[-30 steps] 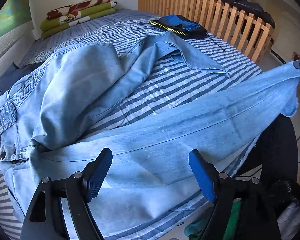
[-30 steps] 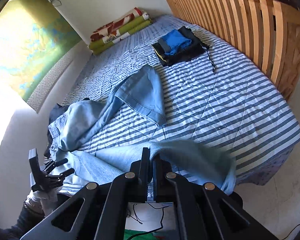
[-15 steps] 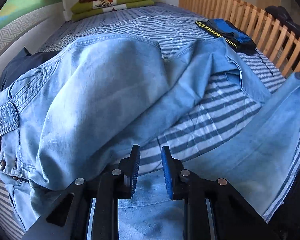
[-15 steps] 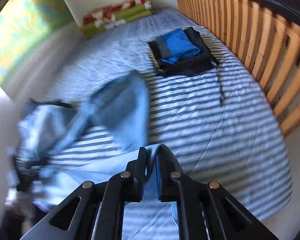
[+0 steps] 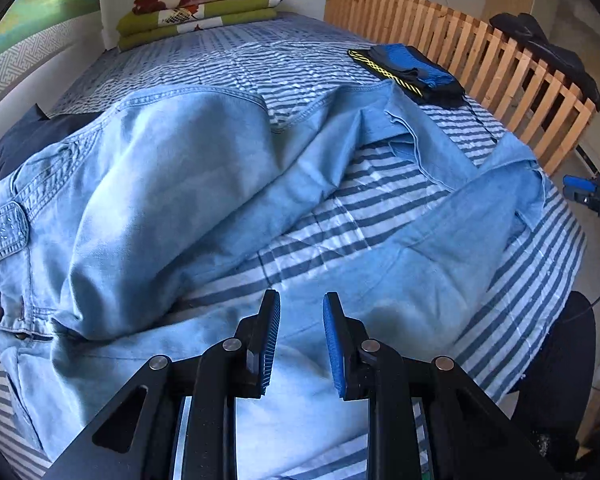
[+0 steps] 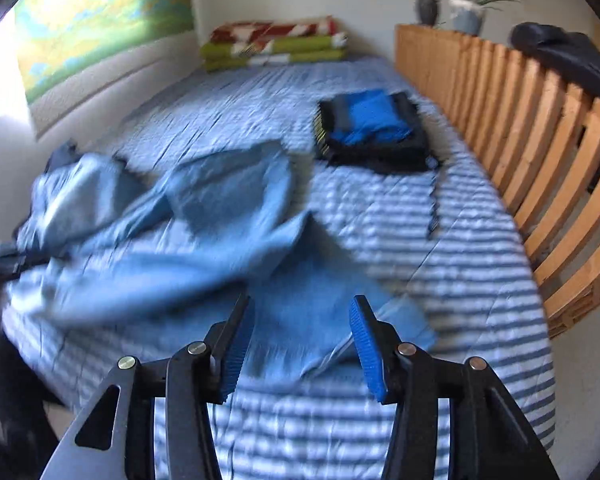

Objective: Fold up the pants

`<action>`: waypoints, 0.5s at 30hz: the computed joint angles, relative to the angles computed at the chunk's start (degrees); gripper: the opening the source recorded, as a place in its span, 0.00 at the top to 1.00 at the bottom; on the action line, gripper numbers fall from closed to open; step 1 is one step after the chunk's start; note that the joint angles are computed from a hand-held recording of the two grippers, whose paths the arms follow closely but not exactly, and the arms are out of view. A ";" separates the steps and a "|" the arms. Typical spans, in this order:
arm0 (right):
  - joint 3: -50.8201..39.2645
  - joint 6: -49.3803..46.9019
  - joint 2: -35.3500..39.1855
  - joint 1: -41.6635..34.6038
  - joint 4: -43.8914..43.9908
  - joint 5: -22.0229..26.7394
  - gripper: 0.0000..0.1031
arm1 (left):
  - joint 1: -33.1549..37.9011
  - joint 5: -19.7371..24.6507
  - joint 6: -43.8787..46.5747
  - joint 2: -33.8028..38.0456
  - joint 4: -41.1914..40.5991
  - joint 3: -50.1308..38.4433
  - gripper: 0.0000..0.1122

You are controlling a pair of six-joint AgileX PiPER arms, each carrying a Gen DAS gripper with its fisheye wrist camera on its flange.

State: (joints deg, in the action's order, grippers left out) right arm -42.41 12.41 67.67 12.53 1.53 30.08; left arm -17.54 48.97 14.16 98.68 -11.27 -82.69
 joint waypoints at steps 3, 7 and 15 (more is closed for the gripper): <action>1.76 6.55 3.52 7.48 -6.86 -2.13 0.56 | -1.71 -0.31 -0.71 -1.90 -0.84 3.37 0.78; 1.11 3.77 10.33 9.04 -2.30 -6.41 0.56 | -4.49 -2.06 -1.04 -6.00 -1.14 9.06 0.58; -4.78 5.19 17.89 5.99 -1.39 -1.75 0.92 | -10.08 -6.96 -7.27 -3.42 10.33 11.35 0.76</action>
State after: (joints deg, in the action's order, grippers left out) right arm -47.18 17.60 85.56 18.52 0.14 28.33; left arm -27.63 42.01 6.89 95.26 -0.94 -71.33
